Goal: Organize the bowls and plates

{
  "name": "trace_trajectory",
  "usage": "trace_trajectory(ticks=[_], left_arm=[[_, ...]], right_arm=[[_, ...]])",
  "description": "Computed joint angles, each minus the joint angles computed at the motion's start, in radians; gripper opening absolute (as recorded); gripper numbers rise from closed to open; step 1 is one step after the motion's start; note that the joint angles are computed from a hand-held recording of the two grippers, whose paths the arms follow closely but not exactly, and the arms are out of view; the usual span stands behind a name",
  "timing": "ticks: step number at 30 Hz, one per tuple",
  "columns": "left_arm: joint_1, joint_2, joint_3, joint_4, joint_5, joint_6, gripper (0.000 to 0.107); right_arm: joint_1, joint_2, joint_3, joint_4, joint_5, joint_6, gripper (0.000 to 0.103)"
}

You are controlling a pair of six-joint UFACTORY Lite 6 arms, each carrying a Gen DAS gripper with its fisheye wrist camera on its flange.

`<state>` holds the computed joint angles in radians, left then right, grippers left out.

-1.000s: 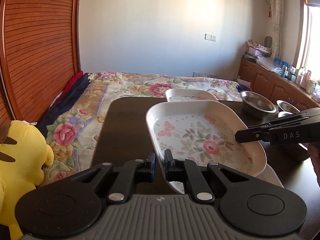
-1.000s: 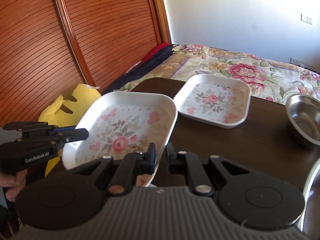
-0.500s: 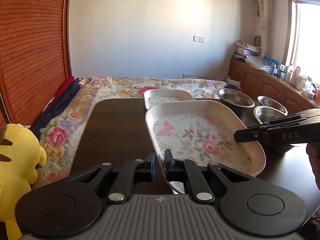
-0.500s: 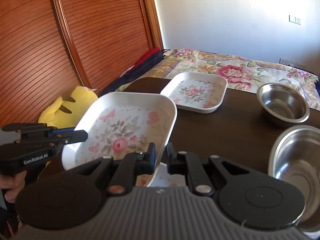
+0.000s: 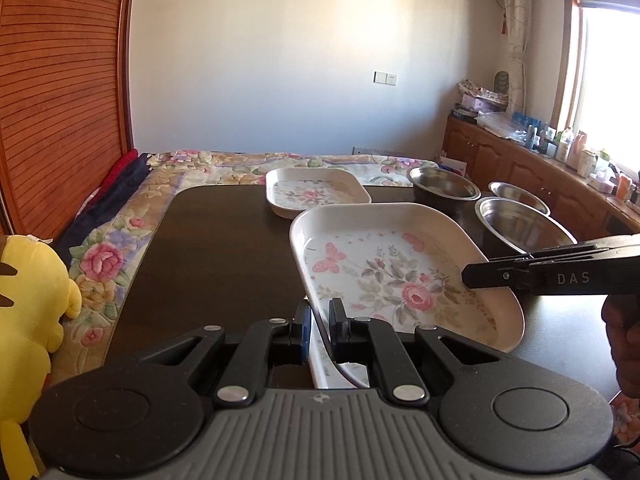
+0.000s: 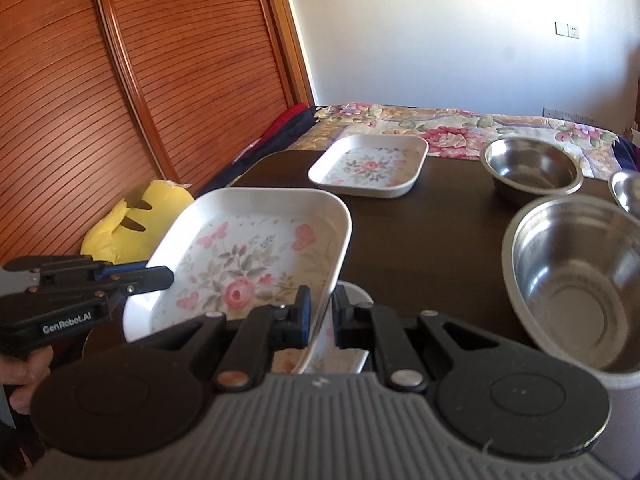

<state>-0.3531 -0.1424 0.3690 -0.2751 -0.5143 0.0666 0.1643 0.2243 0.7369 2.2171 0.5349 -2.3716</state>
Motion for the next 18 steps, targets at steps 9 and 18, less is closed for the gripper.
trace_trajectory(ticks=[9,18], left_arm=[[-0.006,0.12,0.021,0.075,-0.074,-0.095,0.01],[0.022,0.168,0.013,0.104,-0.113,-0.129,0.01]], right_arm=[[-0.056,0.027,-0.101,0.118,0.159,-0.099,0.013],[-0.023,0.034,-0.193,0.318,0.263,-0.262,0.013]])
